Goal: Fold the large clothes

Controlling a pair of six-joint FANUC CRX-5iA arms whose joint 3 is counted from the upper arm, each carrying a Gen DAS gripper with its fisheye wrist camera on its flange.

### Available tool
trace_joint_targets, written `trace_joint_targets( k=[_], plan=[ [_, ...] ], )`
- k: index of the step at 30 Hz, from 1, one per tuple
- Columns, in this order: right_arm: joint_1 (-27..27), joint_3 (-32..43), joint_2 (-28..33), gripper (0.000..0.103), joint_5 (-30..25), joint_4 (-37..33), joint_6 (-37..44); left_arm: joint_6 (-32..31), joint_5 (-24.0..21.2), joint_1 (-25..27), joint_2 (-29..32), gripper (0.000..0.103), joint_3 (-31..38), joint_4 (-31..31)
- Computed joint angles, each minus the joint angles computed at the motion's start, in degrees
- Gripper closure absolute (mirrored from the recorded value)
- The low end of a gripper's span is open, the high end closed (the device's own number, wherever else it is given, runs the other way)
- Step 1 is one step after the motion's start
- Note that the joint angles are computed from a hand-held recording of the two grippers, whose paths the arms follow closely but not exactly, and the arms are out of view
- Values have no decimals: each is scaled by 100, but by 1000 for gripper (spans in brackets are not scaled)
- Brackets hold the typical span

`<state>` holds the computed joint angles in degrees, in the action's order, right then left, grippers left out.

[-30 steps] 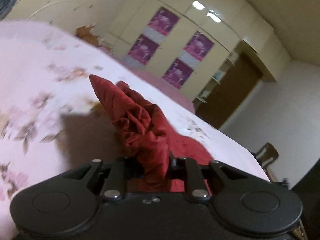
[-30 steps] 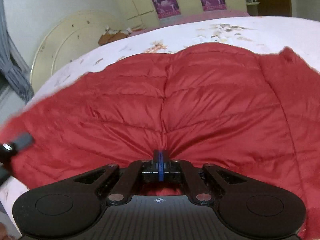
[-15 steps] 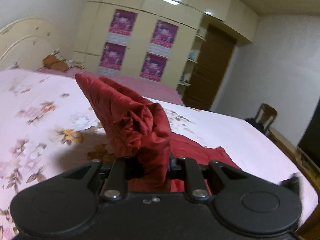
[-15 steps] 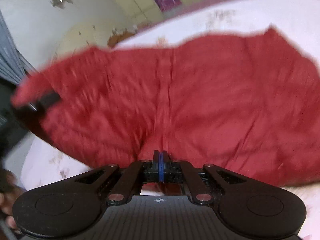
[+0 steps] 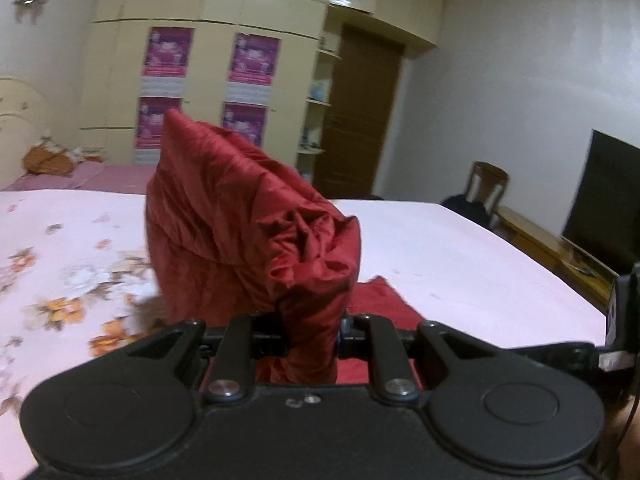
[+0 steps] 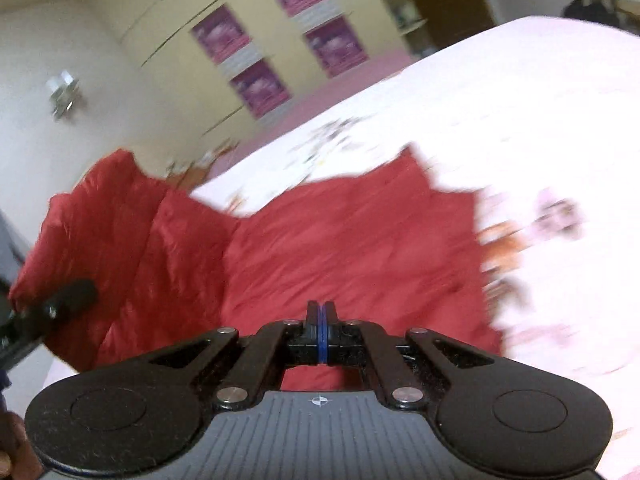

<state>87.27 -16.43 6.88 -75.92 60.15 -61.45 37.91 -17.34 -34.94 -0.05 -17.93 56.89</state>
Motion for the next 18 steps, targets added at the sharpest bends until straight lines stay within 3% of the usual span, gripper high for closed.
trace_joint_targets(
  k=[4,14,15,17,18],
  plan=[
    [278,-22,-95,103,-421,-228,-265,-345,-198,-220,378,85,275,171],
    [956,-252,-479,103,-1411,-674,-1003,405,-1395,-365,1459,83,1287,-1015],
    [985,-245,-494,103,-1499,-685,-1022,182,-1557,-351,1514,75,1292,-864],
    [969,-165,-516,103,-1649,-772,-980,-43,-1967,-281,1575,40,1357,-710],
    [961,-172,-543,103,-1666,-760,-966,-286,-2157,-240,1538,16,1284,-432]
  ],
)
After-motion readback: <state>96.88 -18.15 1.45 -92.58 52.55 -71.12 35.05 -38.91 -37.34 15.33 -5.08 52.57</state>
